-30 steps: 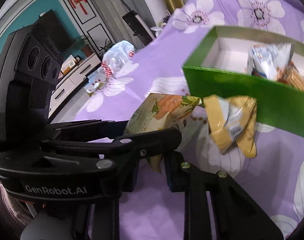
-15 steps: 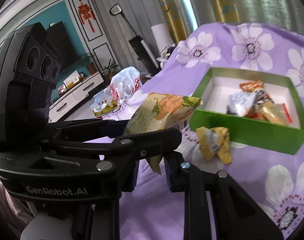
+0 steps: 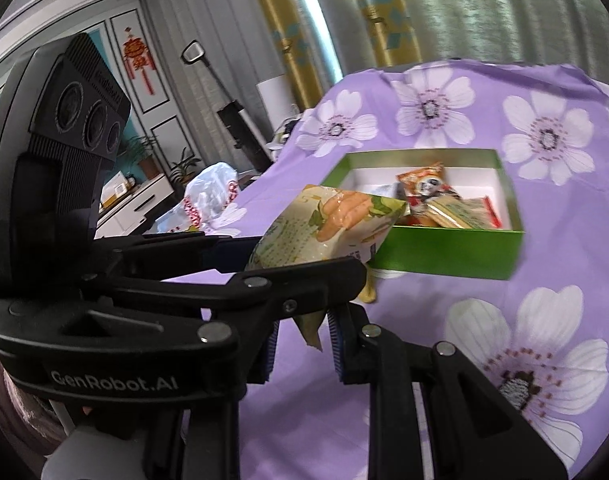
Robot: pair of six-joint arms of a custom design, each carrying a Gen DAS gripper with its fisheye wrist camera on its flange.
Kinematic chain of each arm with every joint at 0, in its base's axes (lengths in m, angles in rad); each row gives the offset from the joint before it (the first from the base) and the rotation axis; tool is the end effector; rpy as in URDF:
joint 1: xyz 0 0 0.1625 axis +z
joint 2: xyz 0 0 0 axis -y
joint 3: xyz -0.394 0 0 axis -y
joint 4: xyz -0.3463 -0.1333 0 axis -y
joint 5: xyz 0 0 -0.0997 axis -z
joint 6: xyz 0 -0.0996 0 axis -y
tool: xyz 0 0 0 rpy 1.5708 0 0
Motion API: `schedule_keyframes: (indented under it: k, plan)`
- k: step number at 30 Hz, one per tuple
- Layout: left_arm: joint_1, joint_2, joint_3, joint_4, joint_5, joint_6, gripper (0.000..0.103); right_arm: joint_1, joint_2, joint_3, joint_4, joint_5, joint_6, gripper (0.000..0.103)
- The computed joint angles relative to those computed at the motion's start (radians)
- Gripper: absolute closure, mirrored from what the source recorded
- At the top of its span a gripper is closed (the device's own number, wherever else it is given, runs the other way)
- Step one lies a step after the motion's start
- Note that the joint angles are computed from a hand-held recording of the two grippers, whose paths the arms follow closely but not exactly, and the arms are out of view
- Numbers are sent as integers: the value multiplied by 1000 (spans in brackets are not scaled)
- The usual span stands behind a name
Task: Organize snacks
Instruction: 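Carry the rice cracker packet over the green box and lower it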
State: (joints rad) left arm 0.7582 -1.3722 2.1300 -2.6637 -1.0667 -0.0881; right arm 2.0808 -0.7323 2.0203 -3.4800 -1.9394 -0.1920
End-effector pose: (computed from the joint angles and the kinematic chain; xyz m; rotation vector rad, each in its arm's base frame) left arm -0.2035 -0.4426 0.2612 0.8599 2.6060 -0.7248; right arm 0.3412 -0.4104 0.0759 0.7847 -2.6176 0.9451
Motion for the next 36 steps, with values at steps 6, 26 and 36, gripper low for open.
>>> schedule_keyframes:
  k: [6,26,36]
  plan:
    - [-6,67,-60,-21,-11,37,55,-27,-25,4,-38,-4,-24,80]
    - [91,288,-342,-26,-61,141,55,-112,-4,-209,86,8,-124,80]
    - [163,382,-454,9,-76,141,55,-151,52,-327,205,4,-112,80]
